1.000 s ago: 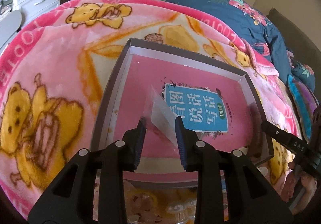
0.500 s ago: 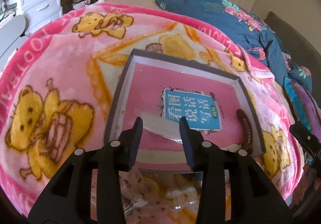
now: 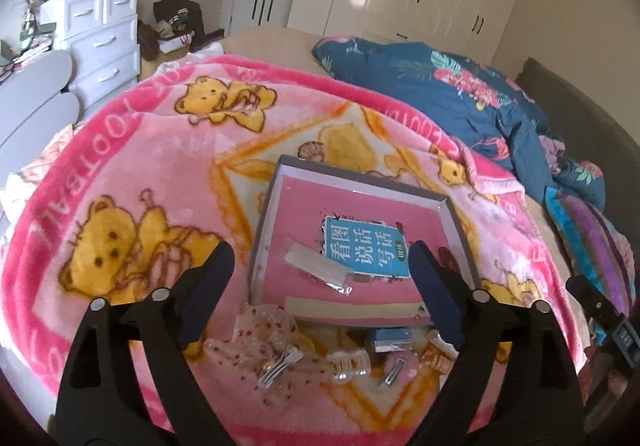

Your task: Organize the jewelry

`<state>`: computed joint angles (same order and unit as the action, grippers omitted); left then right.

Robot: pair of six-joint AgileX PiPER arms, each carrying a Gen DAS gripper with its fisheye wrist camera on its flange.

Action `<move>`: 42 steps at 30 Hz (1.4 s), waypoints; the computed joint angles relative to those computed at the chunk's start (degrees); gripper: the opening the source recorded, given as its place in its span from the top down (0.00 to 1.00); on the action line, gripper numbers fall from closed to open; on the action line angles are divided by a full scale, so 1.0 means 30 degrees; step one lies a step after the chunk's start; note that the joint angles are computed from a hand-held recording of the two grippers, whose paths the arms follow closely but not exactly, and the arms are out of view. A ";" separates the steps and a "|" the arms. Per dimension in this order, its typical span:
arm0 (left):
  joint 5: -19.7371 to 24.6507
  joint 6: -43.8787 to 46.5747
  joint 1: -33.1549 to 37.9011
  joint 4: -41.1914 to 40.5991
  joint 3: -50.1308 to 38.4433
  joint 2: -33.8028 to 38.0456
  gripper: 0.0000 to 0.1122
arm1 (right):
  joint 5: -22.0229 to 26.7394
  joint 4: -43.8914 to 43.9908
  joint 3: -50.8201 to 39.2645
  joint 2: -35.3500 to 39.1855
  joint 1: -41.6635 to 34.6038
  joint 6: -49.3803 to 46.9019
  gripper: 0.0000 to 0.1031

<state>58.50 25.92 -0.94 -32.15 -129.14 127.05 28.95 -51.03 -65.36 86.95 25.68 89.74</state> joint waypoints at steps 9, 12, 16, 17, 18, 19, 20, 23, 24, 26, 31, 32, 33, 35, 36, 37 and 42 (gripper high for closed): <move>-0.1330 0.2479 0.1167 -0.1409 0.4655 -0.2856 0.18 | 0.1573 -0.0457 -0.0013 -0.0698 0.1745 -0.0272 0.15; -0.1558 0.3103 0.1547 -0.1614 0.5814 -0.3387 0.18 | 0.2284 -0.0816 -0.0162 -0.0701 0.2477 -0.0250 0.14; -0.2099 0.4031 0.1944 -0.1835 0.7359 -0.4088 0.18 | 0.2885 -0.0902 -0.0314 -0.0578 0.3211 -0.0553 0.14; -0.2291 0.4230 0.2011 -0.1879 0.7819 -0.4289 0.18 | 0.2873 -0.0857 -0.0281 -0.0543 0.3280 -0.0627 0.14; -0.2337 0.4379 0.2115 -0.1893 0.8078 -0.4381 0.17 | 0.2863 -0.0743 -0.0247 -0.0515 0.3378 -0.0751 0.14; -0.2390 0.4663 0.2242 -0.2000 0.8499 -0.4532 0.17 | 0.2913 -0.0699 -0.0237 -0.0471 0.3455 -0.0757 0.14; -0.2452 0.4859 0.2323 -0.2056 0.8740 -0.4608 0.18 | 0.2980 -0.0643 -0.0227 -0.0407 0.3568 -0.0771 0.14; -0.2882 0.5504 0.2460 -0.2008 0.9788 -0.5017 0.17 | 0.3060 -0.0228 -0.0307 -0.0117 0.3838 -0.1177 0.14; -0.2965 0.5720 0.2500 -0.2020 1.0111 -0.5126 0.17 | 0.3020 -0.0139 -0.0275 -0.0054 0.3884 -0.1244 0.14; -0.3028 0.5978 0.2543 -0.2050 1.0516 -0.5231 0.17 | 0.3040 -0.0033 -0.0237 0.0086 0.4023 -0.1235 0.14; -0.3386 0.6600 0.2430 -0.1905 1.1707 -0.5502 0.18 | 0.3042 0.0528 -0.0282 0.0551 0.4385 -0.1752 0.14; -0.3428 0.6724 0.2396 -0.1881 1.1920 -0.5538 0.17 | 0.2974 0.0660 -0.0274 0.0631 0.4438 -0.1849 0.14; -0.3474 0.6799 0.2363 -0.1861 1.2051 -0.5546 0.17 | 0.2822 0.0873 -0.0210 0.0706 0.4465 -0.1978 0.14; -0.3634 0.6938 0.2240 -0.1699 1.2476 -0.5573 0.17 | 0.2721 0.1100 -0.0169 0.0903 0.4527 -0.2058 0.14; -0.3665 0.7003 0.2200 -0.1676 1.2623 -0.5584 0.17 | 0.2609 0.1252 -0.0142 0.1010 0.4522 -0.2108 0.14; -0.3800 0.7075 0.2106 -0.1584 1.2878 -0.5599 0.17 | 0.2433 0.1486 -0.0106 0.1149 0.4516 -0.2183 0.14; -0.4223 0.7138 0.1725 -0.1155 1.3588 -0.5461 0.17 | 0.2012 0.2071 -0.0045 0.1780 0.4565 -0.2357 0.14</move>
<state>45.83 47.33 4.23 -35.62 -88.38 110.67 34.98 -44.81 -65.50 92.29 39.38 82.67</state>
